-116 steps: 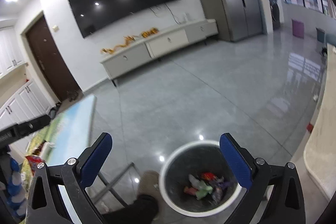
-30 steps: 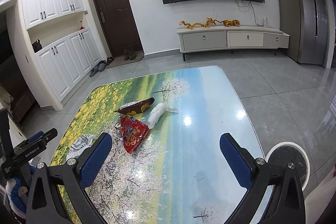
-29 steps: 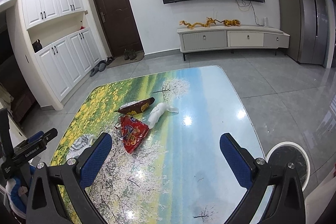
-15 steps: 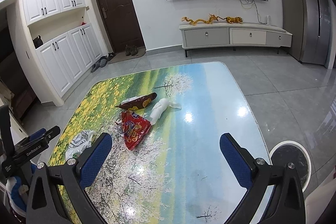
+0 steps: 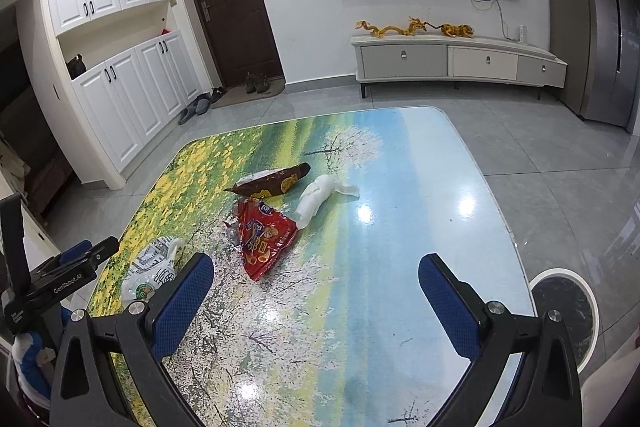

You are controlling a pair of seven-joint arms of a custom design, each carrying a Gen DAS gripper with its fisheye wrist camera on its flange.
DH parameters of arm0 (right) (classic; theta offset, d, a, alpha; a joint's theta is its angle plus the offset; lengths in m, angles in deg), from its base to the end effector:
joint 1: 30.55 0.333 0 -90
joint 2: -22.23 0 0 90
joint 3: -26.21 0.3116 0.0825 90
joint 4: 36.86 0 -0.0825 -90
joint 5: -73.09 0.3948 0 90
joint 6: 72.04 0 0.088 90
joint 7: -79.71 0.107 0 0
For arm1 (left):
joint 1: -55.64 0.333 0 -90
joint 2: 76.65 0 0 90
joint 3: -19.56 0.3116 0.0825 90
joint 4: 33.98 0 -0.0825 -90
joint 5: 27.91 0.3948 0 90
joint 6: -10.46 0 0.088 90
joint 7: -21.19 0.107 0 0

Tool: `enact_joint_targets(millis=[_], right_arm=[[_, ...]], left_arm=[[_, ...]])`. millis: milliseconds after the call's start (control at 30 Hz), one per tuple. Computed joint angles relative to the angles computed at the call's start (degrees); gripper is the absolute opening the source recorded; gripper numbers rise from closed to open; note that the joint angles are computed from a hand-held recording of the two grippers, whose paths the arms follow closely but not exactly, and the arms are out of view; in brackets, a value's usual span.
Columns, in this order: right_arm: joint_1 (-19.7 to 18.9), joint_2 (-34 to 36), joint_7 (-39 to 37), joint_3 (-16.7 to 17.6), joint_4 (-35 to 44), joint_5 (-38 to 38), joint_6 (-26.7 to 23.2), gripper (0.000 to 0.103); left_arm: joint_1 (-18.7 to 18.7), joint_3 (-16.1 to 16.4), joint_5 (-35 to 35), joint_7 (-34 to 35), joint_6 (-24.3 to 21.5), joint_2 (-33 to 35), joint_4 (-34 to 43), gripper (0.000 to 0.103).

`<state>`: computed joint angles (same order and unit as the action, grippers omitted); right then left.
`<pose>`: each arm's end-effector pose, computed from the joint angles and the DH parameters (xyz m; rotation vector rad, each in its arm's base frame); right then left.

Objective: Collect trash
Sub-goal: 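Lower the left tool onto the white printed plastic bag and grasp it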

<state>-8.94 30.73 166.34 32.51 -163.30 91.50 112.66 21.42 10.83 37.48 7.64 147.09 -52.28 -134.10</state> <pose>0.5456 0.2524 0.4031 -1.7965 1.4614 -0.4381 0.5159 -0.4545 0.3481 -1.9633 1.4561 -0.7188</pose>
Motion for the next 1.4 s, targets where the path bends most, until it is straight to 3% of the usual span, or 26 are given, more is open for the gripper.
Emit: enact_joint_targets(millis=[167,300,367,467,667,1000,1200,1400], right_arm=[[-6.3,2.8,-5.8,7.3,3.2,4.3,-1.8,0.096],[-7.8,5.2,-10.3,9.8,6.2,7.1,-3.4,0.09],[-8.8,6.6,-13.3,11.4,7.9,8.7,-4.5,0.081],[-8.8,8.9,-16.7,11.9,10.9,10.4,-6.9,0.068],[-8.1,13.6,-22.9,12.2,17.3,13.9,-10.5,0.056],[-6.3,19.9,-26.1,10.2,25.8,16.2,-15.3,0.045],[-5.8,22.0,-27.0,10.0,28.8,16.3,-17.0,0.039],[-6.0,23.4,-27.9,10.0,30.3,17.2,-18.9,0.021]], left_arm=[[1.4,0.2,-0.2,-0.9,3.9,-0.4,-2.1,0.077],[2.1,0.5,0.1,-1.1,7.2,-0.2,-2.8,0.077],[2.5,0.7,0.4,-1.3,9.5,0.0,-3.0,0.077],[3.5,1.1,0.5,-1.1,14.9,0.6,-3.3,0.077],[4.4,2.0,-2.9,1.8,22.5,3.0,-1.9,0.077],[2.2,4.5,-9.7,7.8,24.7,5.7,0.7,0.075],[1.7,4.9,-12.0,9.8,26.0,6.3,1.0,0.051],[-0.1,6.4,-12.3,9.0,28.4,6.7,0.9,0.026]])
